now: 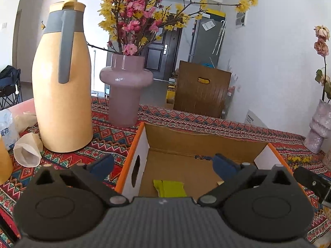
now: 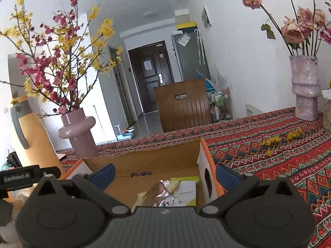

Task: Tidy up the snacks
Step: 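Lift both snacks into the cardboard box and open both grippers, then move both tools back toward the remaining snack pile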

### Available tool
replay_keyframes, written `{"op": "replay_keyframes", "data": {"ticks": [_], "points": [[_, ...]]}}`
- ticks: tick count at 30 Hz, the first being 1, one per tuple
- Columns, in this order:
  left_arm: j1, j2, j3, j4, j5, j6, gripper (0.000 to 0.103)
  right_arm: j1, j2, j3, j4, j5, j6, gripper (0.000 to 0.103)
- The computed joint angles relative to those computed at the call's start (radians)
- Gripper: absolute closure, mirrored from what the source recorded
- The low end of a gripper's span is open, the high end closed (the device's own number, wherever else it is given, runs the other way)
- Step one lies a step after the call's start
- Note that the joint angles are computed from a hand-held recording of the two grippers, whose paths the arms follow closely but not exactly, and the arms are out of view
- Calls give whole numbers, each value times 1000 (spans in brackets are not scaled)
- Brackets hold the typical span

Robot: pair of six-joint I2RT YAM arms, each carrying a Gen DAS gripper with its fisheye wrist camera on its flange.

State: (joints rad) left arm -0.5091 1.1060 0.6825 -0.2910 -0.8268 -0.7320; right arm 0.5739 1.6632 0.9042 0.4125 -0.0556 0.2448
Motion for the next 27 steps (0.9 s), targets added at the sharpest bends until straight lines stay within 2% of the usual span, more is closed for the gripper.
{"op": "replay_keyframes", "data": {"ticks": [7, 11, 14, 20, 27], "points": [[-35, -20, 13, -25, -38, -6, 0, 8, -21, -23, 16, 10, -13, 0], [-110, -54, 48, -108, -117, -35, 0, 10, -66, -54, 41, 3, -19, 0], [-173, -84, 66, -210, -167, -101, 0, -3, -112, -98, 76, -28, -14, 0], [-316, -114, 97, -503, -262, -340, 0, -8, -235, -190, 28, -15, -29, 0], [-505, -86, 89, -880, -289, -736, 0, -34, -383, -320, -29, -11, -55, 0]]}}
